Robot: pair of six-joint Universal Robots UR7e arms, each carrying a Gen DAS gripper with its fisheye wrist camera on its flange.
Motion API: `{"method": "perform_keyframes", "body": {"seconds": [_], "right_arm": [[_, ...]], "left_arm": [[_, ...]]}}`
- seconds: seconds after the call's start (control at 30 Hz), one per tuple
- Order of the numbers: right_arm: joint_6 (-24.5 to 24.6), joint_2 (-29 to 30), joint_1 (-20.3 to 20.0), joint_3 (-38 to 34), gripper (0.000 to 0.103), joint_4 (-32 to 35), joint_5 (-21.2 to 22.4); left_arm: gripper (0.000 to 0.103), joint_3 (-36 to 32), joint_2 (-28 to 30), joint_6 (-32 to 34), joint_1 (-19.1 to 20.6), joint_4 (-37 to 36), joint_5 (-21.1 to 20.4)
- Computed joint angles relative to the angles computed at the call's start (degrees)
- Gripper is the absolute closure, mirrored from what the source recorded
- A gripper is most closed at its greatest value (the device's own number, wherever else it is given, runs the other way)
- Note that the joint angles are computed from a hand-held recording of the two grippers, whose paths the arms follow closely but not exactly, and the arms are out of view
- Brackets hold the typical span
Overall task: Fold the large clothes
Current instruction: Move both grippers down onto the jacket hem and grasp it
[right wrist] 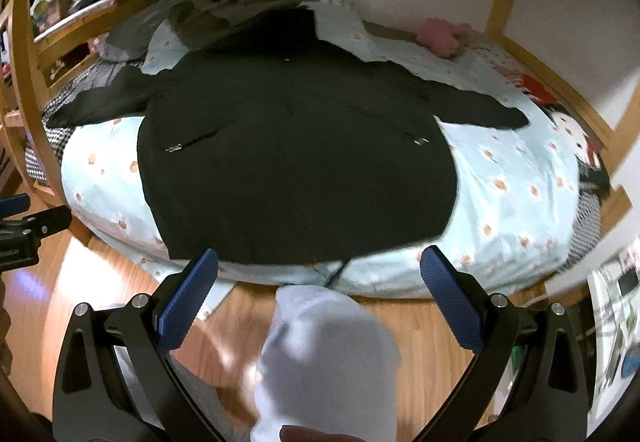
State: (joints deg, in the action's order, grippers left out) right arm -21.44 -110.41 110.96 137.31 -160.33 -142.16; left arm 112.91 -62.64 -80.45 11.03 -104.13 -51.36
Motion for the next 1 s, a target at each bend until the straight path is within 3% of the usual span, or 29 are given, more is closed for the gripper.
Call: {"method": "perform_keyframes", "body": {"seconds": [0.37,0.57,0.7,0.8,1.0], "right_arm": [[-9.8,20.6,-3.3,-6.1,0.003,-14.4,3.5],[-16.3,30.1,-4.1,-10.7,0.003,-21.2,8.8],[-25.1,37.3,-2.9,-14.2,0.003,-25.2,14.0],[-30.0,41.2,-1.7,-17.0,0.003,-23.5,18.1],[-32.0,47.0,0.0,-23.5,0.003,-15.8,21.7]], "left_arm": [[0.005,1.2,-0.7,5.5,12.5,-8.6,5.6],[0.005,2.1,-1.8,9.0,18.5,-16.8,7.6],[0.005,2.1,-2.7,9.8,22.3,-19.1,8.9],[0.005,1.8,-3.5,10.3,24.8,-19.5,9.8],[0.005,0.6,-4.4,11.0,28.0,-19.0,11.6]]}}
